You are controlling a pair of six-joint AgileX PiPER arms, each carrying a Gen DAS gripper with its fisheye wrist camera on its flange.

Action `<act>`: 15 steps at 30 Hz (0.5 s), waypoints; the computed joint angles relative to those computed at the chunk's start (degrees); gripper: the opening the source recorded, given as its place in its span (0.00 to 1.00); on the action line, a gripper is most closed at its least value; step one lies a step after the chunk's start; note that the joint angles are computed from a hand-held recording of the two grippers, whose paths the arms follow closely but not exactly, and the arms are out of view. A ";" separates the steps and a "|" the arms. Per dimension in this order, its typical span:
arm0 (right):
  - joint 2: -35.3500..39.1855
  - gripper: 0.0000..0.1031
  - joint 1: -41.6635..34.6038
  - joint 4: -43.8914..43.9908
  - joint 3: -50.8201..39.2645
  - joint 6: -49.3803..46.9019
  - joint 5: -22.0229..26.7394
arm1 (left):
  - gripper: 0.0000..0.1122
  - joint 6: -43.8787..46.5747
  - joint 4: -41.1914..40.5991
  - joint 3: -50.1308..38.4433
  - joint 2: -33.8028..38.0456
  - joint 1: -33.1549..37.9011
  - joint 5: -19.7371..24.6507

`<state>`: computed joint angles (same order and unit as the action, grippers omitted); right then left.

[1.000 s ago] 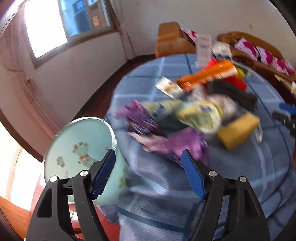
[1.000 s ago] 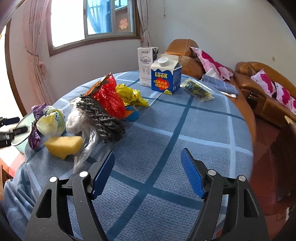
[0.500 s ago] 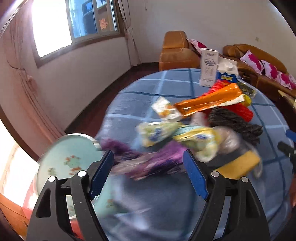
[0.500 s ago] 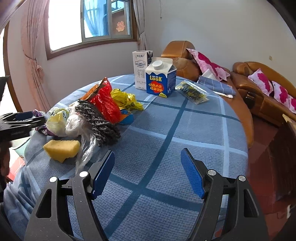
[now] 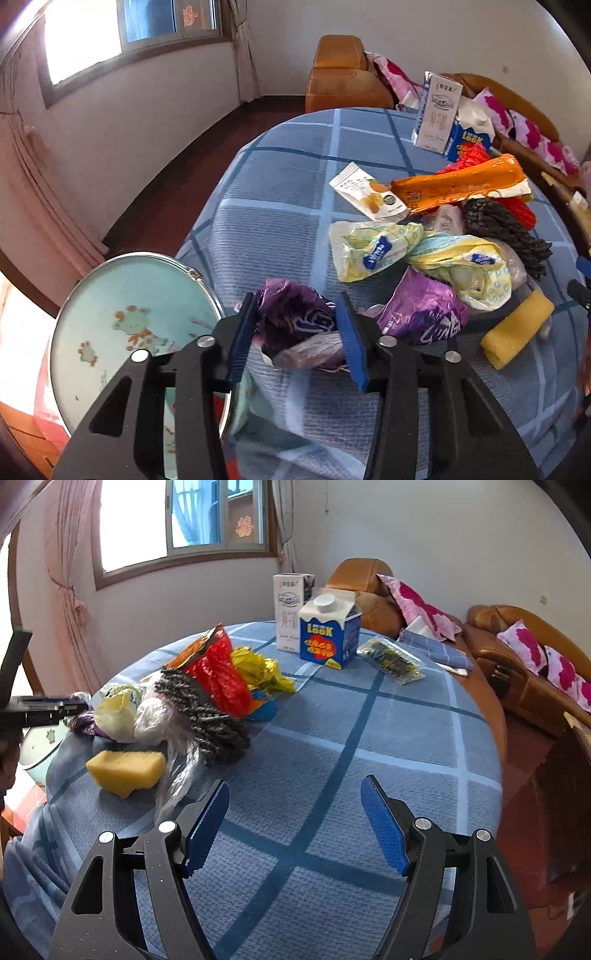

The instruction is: Collect trash

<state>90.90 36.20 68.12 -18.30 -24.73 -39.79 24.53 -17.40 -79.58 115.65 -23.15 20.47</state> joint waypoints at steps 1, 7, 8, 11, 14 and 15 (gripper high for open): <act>0.07 0.71 -0.69 -0.33 -0.20 0.13 0.50 | 0.30 1.12 -1.44 0.56 -0.51 -0.11 0.20; 0.06 0.71 -2.45 -0.78 -2.60 -0.91 2.11 | 0.03 -0.81 -0.16 4.74 -4.59 -0.11 -2.01; -0.22 0.71 -2.71 -1.04 -2.99 -0.93 2.53 | 0.03 0.98 -1.79 5.51 -5.55 -0.04 -2.49; -0.29 0.71 -4.24 -1.78 -5.43 -1.46 4.44 | 0.03 5.48 -6.87 6.72 -7.03 0.59 -2.40; 0.43 0.71 -6.31 -3.38 -7.55 -0.45 7.21 | 0.03 7.79 -9.38 8.30 -8.07 0.67 -2.88; 1.17 0.70 -6.98 -2.57 -8.79 -1.57 8.35 | 0.03 9.02 -10.64 8.89 -8.51 0.81 -2.98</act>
